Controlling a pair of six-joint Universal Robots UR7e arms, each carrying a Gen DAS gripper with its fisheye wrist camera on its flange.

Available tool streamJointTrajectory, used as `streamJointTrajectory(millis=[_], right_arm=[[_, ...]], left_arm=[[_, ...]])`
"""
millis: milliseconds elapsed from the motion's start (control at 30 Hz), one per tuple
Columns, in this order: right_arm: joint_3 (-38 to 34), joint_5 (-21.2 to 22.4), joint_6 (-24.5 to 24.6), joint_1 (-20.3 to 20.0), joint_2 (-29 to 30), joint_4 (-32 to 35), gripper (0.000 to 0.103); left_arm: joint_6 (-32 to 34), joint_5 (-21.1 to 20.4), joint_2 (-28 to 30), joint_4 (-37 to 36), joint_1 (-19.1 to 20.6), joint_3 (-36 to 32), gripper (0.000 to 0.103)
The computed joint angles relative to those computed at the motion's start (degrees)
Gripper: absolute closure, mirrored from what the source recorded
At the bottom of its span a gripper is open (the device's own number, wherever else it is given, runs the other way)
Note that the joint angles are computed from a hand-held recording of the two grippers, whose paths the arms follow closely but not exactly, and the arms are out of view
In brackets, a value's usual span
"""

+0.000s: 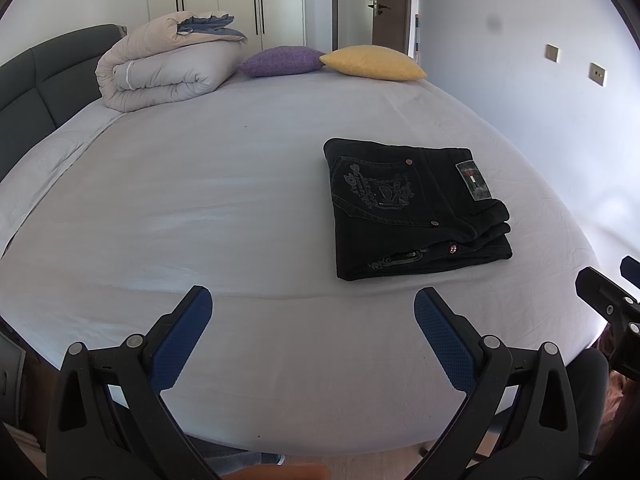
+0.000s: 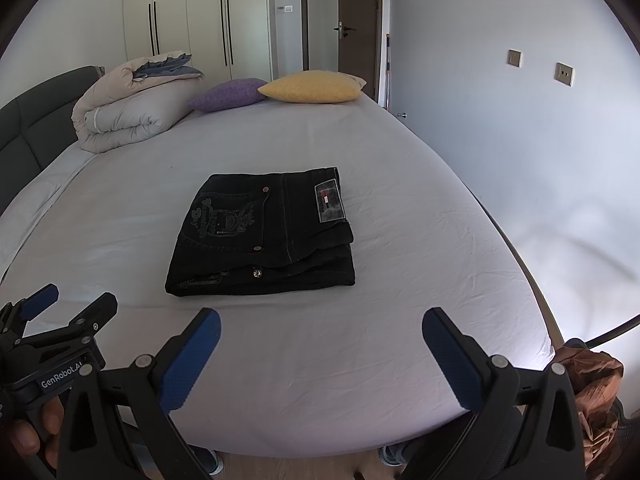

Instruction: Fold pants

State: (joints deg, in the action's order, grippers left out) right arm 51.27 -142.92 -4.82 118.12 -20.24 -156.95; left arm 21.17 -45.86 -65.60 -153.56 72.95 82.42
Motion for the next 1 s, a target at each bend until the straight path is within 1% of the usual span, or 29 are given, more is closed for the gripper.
streamJointTrajectory(millis=[1000], right_arm=[[0.36,0.06,0.28,-0.04,-0.03,-0.05,0.000]], left_arm=[[-0.66,-0.33,0.09,1.10,0.26,-0.38,0.000]])
